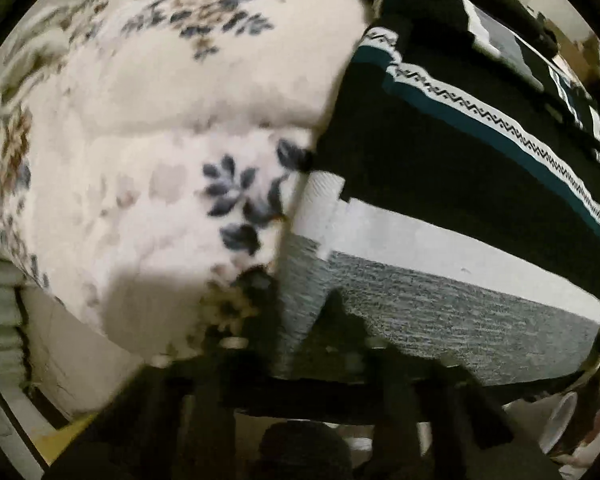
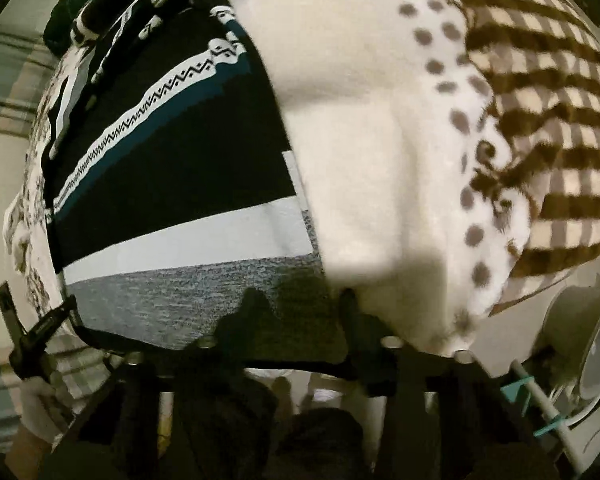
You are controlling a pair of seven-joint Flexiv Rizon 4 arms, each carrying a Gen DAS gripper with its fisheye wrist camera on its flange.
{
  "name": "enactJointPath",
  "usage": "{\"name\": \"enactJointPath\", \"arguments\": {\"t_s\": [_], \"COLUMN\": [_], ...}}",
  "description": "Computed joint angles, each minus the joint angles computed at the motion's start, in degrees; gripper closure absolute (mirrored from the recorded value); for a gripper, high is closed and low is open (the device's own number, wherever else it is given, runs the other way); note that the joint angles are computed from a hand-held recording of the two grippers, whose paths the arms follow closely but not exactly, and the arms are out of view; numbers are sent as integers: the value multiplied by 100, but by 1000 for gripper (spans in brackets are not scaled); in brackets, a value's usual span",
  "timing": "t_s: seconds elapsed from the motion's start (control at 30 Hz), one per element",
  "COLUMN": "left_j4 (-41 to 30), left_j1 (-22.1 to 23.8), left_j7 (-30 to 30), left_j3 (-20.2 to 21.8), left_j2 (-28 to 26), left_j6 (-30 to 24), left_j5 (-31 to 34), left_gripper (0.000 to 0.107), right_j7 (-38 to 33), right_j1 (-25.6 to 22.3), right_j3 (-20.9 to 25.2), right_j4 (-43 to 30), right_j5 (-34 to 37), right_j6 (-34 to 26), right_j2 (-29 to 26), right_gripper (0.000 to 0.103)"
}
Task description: Fold small clothes
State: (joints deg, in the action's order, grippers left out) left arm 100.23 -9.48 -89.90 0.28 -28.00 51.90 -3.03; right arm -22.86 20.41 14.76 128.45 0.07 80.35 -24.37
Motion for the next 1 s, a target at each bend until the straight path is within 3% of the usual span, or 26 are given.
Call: {"name": "enactJointPath", "arguments": {"t_s": [0.03,0.07,0.33,0.57,0.73,0.87,0.97,1.0], "left_j4": [30,50,-87,-173,-1078,-1992,-2179,-2139], "left_j1": [19,38,203,319,180,220,415,467], "left_j7": [-5,-12,91,186,71,-68,40,74], "left_j3": [-28,-50,-185,-252,-205,-274,-413,-443], "left_j2": [35,74,506,672,-38,-934,-1256,-1245], "left_j6": [21,36,-386,-469,-343,-622,-867,-894], "left_j5": [-63,-127,-606,-969,-959,-841,-1107,-1201], "left_gripper": [98,98,99,100,99,99,94,87], "right_j7": [-51,-81,123,-180,-139,153,-180,-308], "right_j1": [-35,-38,163,-85,-95,-32,-390,-498], "right_j3": [20,22,-161,-104,-404,-784,-515,-403], "right_j4": [-64,-128,-57,-192,-548,-997,-1428,-1530], "right_j5": [-14,-36,-207,-122,-339,-753,-499,-368], "right_j6": [-87,-195,-248,-434,-436,-496,-724,-810], "right_j2": [-13,-32,495,928,860,317,-199,-310], "right_gripper": [88,94,96,96,96,96,95,95]}}
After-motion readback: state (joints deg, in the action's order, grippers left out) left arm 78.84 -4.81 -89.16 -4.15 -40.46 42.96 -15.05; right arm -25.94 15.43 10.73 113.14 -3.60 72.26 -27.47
